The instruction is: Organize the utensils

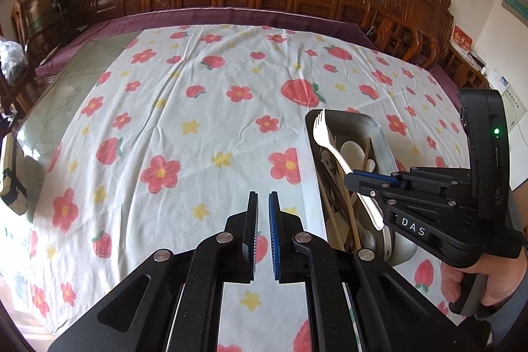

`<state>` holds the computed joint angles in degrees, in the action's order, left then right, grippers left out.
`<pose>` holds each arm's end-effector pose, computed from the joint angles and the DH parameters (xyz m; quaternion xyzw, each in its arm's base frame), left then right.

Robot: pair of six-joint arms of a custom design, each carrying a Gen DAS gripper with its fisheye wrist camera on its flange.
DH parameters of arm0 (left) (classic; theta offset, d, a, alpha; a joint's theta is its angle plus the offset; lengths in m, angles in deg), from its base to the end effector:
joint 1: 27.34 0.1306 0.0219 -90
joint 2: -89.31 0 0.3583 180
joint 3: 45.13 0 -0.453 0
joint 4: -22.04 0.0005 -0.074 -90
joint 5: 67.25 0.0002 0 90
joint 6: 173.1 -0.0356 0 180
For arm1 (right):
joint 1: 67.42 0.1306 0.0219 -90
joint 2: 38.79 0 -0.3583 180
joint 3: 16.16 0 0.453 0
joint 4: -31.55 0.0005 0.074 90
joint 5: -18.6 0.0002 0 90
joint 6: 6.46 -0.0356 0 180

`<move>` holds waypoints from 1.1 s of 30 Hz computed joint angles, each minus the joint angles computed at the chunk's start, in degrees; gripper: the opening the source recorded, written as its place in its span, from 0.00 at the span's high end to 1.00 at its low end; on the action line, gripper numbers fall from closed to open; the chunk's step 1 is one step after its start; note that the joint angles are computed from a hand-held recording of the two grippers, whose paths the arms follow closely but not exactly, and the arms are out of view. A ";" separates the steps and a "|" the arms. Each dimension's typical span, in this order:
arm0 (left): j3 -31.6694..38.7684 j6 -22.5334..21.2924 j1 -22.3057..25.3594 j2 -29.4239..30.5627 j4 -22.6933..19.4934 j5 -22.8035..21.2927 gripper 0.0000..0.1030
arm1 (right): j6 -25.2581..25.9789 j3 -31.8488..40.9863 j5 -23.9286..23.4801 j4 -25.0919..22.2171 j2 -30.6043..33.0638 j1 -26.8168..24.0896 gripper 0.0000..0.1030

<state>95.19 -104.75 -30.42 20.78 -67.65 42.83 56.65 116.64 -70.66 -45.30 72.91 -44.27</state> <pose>0.6004 -0.0450 0.5887 0.2469 0.9215 -0.1265 0.2719 0.5875 0.2501 0.5359 0.0331 0.9551 0.1189 0.2694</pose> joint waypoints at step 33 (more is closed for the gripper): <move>-16.31 0.47 -2.48 -18.42 7.48 0.94 0.24 | -6.66 -23.14 19.34 5.44 -27.79 8.07 0.24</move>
